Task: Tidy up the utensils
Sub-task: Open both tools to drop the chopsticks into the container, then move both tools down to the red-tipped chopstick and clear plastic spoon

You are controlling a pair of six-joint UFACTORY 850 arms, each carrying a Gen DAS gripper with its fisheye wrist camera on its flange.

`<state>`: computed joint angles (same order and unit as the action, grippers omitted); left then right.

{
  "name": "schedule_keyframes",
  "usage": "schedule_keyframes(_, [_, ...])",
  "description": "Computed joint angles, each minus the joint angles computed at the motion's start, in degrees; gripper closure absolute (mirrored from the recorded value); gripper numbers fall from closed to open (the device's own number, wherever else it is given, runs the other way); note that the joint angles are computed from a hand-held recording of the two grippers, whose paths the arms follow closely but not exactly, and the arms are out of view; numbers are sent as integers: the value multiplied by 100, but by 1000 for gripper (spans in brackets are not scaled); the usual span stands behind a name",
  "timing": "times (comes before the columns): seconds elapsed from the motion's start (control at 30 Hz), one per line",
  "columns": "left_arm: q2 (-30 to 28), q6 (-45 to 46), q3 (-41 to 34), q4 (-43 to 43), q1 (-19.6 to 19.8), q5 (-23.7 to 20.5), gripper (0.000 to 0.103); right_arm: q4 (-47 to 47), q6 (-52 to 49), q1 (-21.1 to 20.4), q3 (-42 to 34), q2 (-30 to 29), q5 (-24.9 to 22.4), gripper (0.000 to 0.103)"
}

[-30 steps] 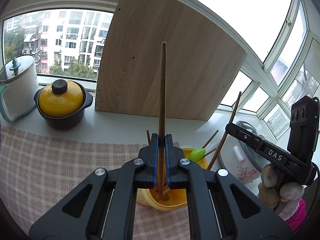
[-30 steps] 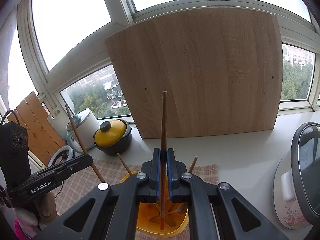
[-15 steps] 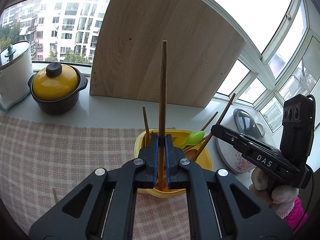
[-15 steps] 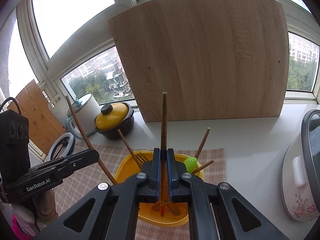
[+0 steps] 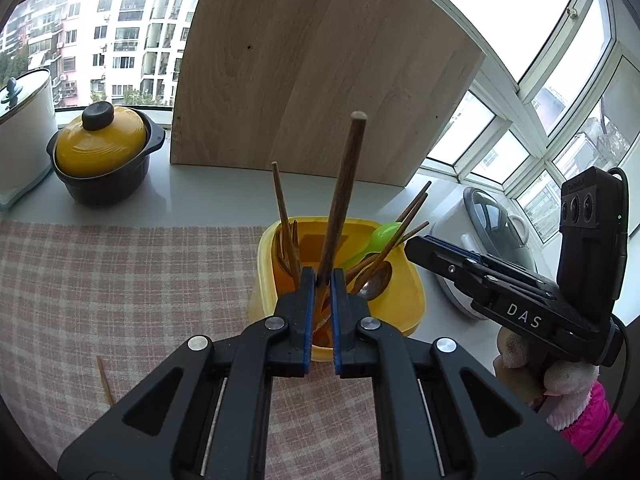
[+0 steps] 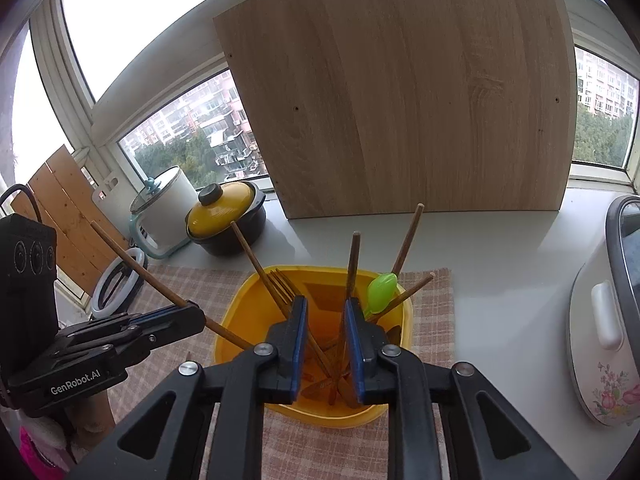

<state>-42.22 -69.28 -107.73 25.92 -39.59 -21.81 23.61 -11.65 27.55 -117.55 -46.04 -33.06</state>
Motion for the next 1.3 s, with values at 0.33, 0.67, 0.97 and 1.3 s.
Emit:
schedule_keyframes(0.33, [441, -729, 595, 708, -37, 95, 80, -123, 158, 22, 454, 301, 214, 71])
schedule_keyframes(0.67, [950, -1497, 1286, 1580, -103, 40, 80, -204, 252, 109, 933, 651, 534, 50])
schedule_keyframes(0.97, [1549, -2601, 2230, 2613, -128, -196, 80, 92, -218, 297, 1400, 986, 693, 37])
schedule_keyframes(1.3, [2142, -2636, 3353, 2189, -32, -206, 80, 751, -916, 584, 1933, 1232, 673, 37])
